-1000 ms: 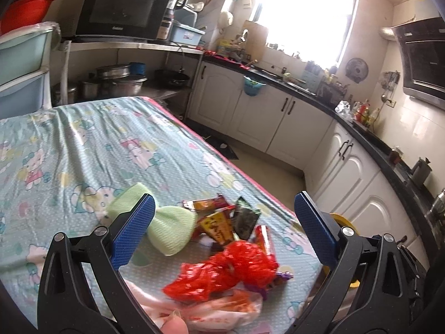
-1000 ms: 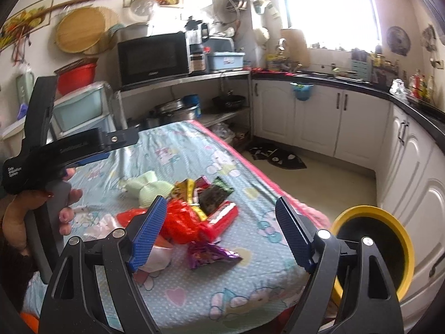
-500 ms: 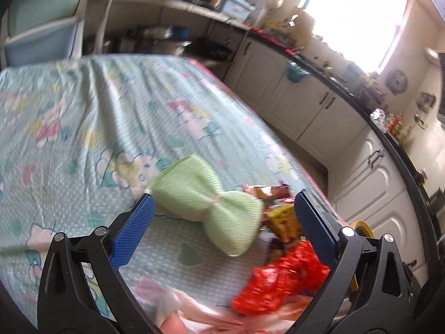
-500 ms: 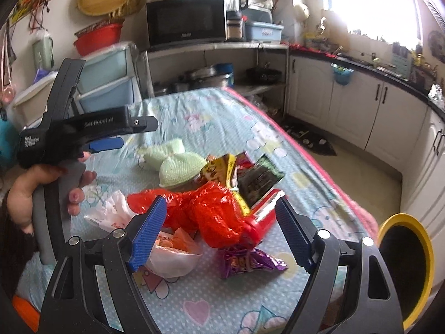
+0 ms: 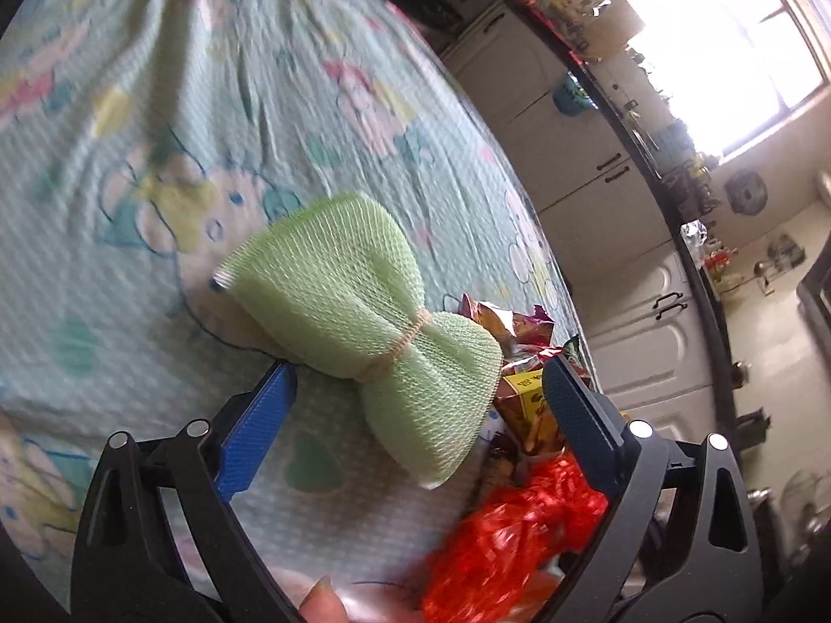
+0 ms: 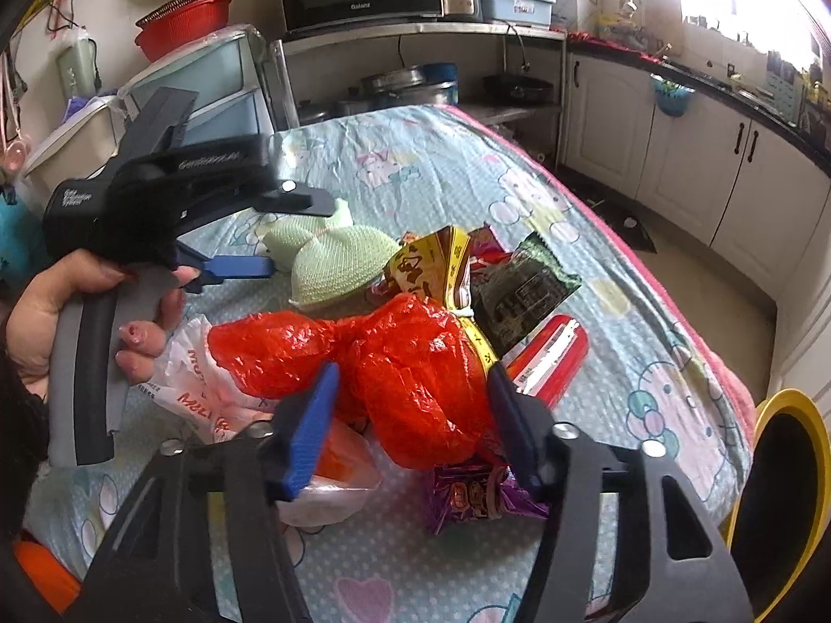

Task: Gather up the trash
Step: 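Grasp the green mesh bow sponge with left tool while right tool grasps red bag, then carry green sponge and red plastic bag in both tools over the bin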

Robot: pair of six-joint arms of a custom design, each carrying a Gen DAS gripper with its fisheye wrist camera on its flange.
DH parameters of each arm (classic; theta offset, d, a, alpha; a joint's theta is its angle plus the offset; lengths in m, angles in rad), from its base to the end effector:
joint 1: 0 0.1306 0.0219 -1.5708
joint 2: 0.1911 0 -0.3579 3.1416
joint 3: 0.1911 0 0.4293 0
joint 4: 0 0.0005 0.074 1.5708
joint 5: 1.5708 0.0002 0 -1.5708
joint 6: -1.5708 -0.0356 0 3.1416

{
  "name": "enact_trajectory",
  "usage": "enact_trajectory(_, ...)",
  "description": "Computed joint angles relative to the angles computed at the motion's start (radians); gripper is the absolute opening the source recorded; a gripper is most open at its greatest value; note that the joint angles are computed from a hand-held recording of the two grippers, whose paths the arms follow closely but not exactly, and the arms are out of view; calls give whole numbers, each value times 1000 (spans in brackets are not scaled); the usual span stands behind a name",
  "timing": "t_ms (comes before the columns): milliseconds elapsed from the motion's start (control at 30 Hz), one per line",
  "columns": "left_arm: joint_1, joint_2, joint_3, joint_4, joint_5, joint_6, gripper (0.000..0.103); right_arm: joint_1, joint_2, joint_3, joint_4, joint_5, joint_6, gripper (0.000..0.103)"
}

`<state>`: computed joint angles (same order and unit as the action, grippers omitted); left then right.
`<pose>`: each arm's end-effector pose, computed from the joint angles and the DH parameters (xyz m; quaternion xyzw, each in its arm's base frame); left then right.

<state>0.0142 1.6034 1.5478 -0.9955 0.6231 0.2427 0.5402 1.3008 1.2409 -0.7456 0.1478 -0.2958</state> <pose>0.5811 -0.0130 0.3663 -0.0397 0.9224 -0.3222 0.2092 0.4298 0.2511 0.3828 -0.0854 0.9216 0.0886 0.3681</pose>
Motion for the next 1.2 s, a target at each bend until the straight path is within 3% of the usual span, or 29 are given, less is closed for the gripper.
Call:
enact_trajectory(267,16,53,42,32,-28,136,84,4,10,9,-9,-32,19,19)
enact_trajectory(367,22,65,57,36,-47,159,75,9,-2,0,0,-20,16,14)
enact_trajectory(467,25,73,67,33,-93,161,54,10,-12,-7,12,-13,1,13)
enact_trajectory(633,33,63,58,47,-88,135,43,10,-38,-22,30,3,-21,11)
enact_trajectory(700,39,49,40,76,-68,135,31,10,-47,-26,39,6,-27,11)
enact_trajectory(833,53,-10,-10,140,-43,104,28,8,-69,-34,52,15,-36,11)
enact_trajectory(1200,43,-222,-149,290,-66,23,27,12,-125,-66,72,50,-67,11)
